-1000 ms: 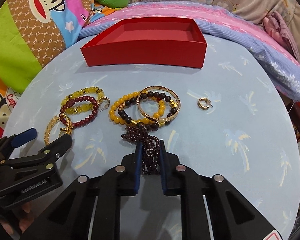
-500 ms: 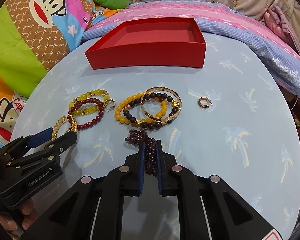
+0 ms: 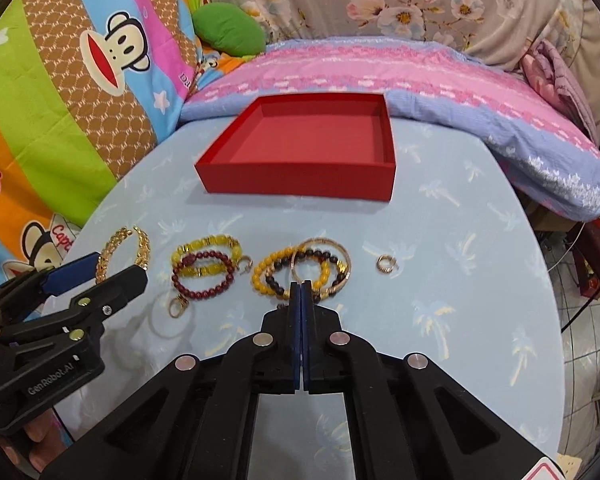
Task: Organize jewelry
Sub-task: 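Grasp the dark garnet bead bracelet with the right tool while the left tool grasps the gold cuff bangle, then carry both bracelets into the red tray and open both tools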
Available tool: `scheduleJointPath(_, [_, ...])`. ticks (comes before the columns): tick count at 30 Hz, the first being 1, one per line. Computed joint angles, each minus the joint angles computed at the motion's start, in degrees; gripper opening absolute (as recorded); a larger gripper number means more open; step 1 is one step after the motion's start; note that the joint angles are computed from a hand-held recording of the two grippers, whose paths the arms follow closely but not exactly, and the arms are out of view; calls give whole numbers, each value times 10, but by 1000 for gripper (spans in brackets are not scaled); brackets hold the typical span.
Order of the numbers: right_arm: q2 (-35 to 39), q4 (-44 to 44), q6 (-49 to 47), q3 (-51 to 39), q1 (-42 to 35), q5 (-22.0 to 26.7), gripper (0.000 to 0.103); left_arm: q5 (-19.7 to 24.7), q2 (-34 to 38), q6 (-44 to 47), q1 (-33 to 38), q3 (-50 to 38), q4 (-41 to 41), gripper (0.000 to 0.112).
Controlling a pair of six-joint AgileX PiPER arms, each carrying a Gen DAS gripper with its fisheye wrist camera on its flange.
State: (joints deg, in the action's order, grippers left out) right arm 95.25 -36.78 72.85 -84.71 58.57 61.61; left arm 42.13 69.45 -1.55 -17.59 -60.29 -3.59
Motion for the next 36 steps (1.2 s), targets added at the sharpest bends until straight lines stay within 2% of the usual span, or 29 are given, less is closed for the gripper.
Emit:
scheduleJointPath(2, [-3, -9, 1, -2, 0, 5, 0, 7, -2, 3, 4, -16, -2, 55])
scheduleJointPath(4, [-4, 11, -18, 6, -10, -11, 1, 9, -5, 8, 11, -20, -8, 55])
scheduleJointPath(6, [-1, 36, -32, 19, -19, -31, 16, 8, -6, 11, 14, -14, -10, 55])
scheduleJointPath(7, [2, 41, -32, 28, -21, -39, 41, 7, -6, 12, 16, -9, -9, 55])
scheduleJointPath(8, [4, 39, -27, 37, -19, -46, 59, 7, -6, 7, 15, -2, -4, 55])
scheduleJointPath(9, [7, 26, -13, 45, -14, -48, 61, 6, -7, 8, 17, 4, -4, 55])
scheduleJointPath(12, [28, 22, -17, 42, -15, -44, 61, 4, -6, 20, 26, 22, -18, 55])
scheduleJointPath(15, [45, 40, -33, 40, -33, -62, 60, -1, -4, 21, 28, 32, -18, 55])
scheduleJointPath(18, [62, 67, -54, 36, -47, -76, 52, -2, -1, 19, 27, 32, -16, 55])
scheduleJointPath(20, [73, 84, -70, 32, -53, -83, 37, -3, 3, 19, 27, 32, -15, 55])
scheduleJointPath(22, [78, 79, -66, 32, -50, -81, 27, -4, 6, 17, 26, 31, -14, 55])
scheduleJointPath(23, [79, 80, -70, 31, -49, -79, 17, -4, 7, 16, 26, 30, -13, 55])
scheduleJointPath(24, [77, 86, -75, 31, -50, -79, 13, -2, 10, 14, 25, 27, -11, 55])
scheduleJointPath(26, [64, 89, -69, 36, -49, -83, 10, 1, 12, 14, 24, 22, -11, 55])
scheduleJointPath(30, [35, 67, -57, 24, -37, -61, 10, 12, 17, 23, 28, -3, -19, 55])
scheduleJointPath(36, [31, 60, -132, -98, -66, -10, 10, 33, 73, 58, 37, -119, -46, 55])
